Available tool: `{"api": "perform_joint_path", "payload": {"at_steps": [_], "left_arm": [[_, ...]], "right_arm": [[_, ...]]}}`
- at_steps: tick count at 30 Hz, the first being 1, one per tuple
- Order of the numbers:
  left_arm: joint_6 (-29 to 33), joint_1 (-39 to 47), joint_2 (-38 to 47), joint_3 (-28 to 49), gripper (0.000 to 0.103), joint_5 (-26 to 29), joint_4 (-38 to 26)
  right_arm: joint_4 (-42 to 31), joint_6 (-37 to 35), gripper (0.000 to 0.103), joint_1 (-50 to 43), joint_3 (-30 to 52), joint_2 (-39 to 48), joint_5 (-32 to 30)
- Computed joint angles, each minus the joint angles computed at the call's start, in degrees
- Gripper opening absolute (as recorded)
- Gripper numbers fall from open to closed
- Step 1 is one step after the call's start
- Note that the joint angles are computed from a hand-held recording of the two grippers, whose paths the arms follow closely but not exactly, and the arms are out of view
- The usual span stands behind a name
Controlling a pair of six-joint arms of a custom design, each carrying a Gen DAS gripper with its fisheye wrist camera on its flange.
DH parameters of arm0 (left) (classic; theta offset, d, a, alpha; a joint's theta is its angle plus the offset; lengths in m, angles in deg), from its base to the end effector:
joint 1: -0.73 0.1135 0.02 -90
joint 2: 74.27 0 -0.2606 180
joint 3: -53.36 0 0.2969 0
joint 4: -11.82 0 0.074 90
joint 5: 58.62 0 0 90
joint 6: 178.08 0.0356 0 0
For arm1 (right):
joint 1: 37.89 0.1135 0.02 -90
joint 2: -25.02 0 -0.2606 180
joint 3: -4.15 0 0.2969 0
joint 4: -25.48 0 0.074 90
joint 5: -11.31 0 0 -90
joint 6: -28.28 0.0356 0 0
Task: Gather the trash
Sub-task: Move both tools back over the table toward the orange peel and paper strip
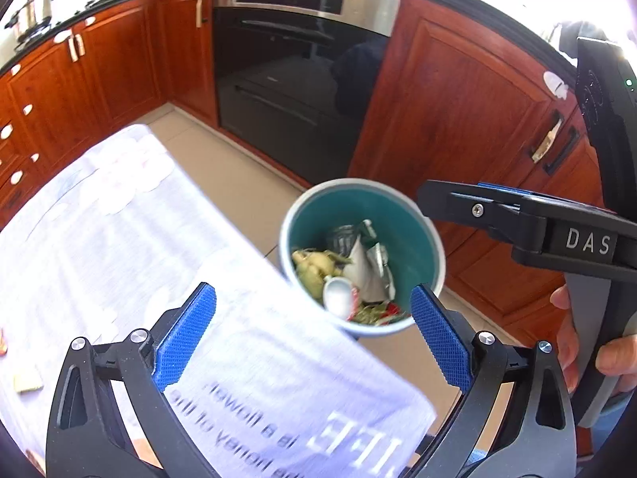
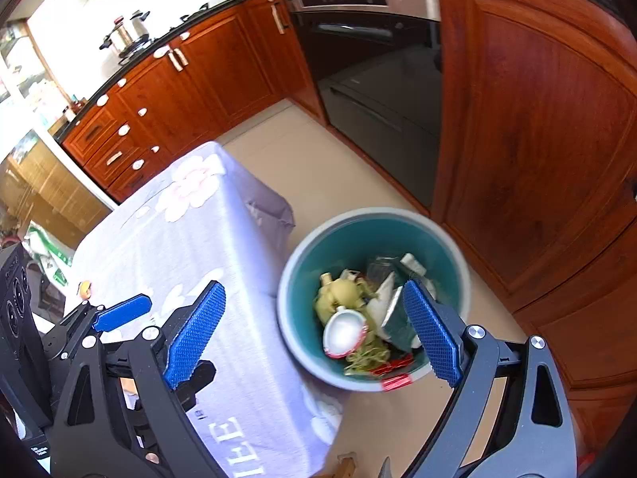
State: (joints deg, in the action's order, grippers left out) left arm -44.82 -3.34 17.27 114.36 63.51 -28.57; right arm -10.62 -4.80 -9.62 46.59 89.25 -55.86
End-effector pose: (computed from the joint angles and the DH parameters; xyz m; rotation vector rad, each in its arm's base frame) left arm 0.3146 -0.0414 0.1247 1.1551 2.3234 -0.5571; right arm 0.2172 0.1011 0.1475 0.7489 2.3537 0.1138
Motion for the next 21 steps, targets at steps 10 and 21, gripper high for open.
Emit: {"api": "perform_joint_path", "payload": {"at_steps": [10,21], "left_arm": [[12.4,15.2,1.8,2.2,0.098,2.2,-6.8],[25.2,32.6,14.0,12.6,0.098,2.5,-10.6]], "right_arm": [[0.5,5.3,0.087,10.2,8.3,10.8,2.8],[1.5,6.1,0.093,18.2,24.3,29.7,2.0]]}}
